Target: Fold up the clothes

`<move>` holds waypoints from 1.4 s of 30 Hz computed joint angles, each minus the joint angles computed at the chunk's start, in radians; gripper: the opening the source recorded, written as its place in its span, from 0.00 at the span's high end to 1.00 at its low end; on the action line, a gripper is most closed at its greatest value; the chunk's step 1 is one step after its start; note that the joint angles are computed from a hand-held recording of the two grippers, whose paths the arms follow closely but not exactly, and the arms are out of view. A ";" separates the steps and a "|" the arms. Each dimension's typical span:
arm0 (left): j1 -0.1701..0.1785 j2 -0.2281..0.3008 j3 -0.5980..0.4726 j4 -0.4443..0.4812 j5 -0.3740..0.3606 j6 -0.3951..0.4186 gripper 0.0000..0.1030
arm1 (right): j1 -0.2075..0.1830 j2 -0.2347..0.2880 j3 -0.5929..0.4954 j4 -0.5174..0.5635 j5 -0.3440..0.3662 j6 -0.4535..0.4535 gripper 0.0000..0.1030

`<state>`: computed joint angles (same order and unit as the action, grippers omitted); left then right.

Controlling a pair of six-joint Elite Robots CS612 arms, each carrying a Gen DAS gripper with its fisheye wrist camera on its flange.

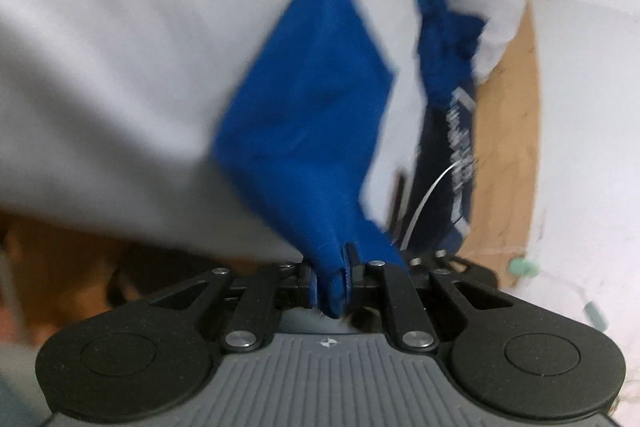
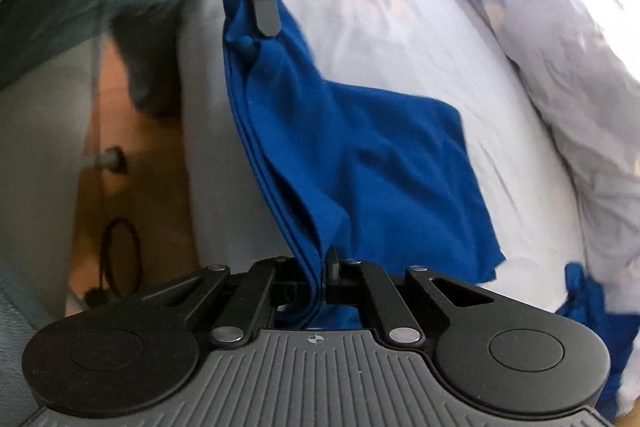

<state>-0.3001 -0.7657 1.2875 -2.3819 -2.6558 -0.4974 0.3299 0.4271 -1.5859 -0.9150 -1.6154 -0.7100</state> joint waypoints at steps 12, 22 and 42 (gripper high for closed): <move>-0.040 0.272 -0.447 -0.141 0.181 -0.239 0.86 | -0.128 -0.107 0.330 -0.225 0.058 0.091 0.95; -0.050 0.383 -0.620 -0.074 0.209 -0.280 0.86 | -0.165 -0.077 0.409 -0.361 0.074 0.206 0.84; -0.030 0.275 -0.407 -0.550 0.112 -0.216 0.07 | -0.081 0.127 0.173 -0.836 -0.178 0.867 0.21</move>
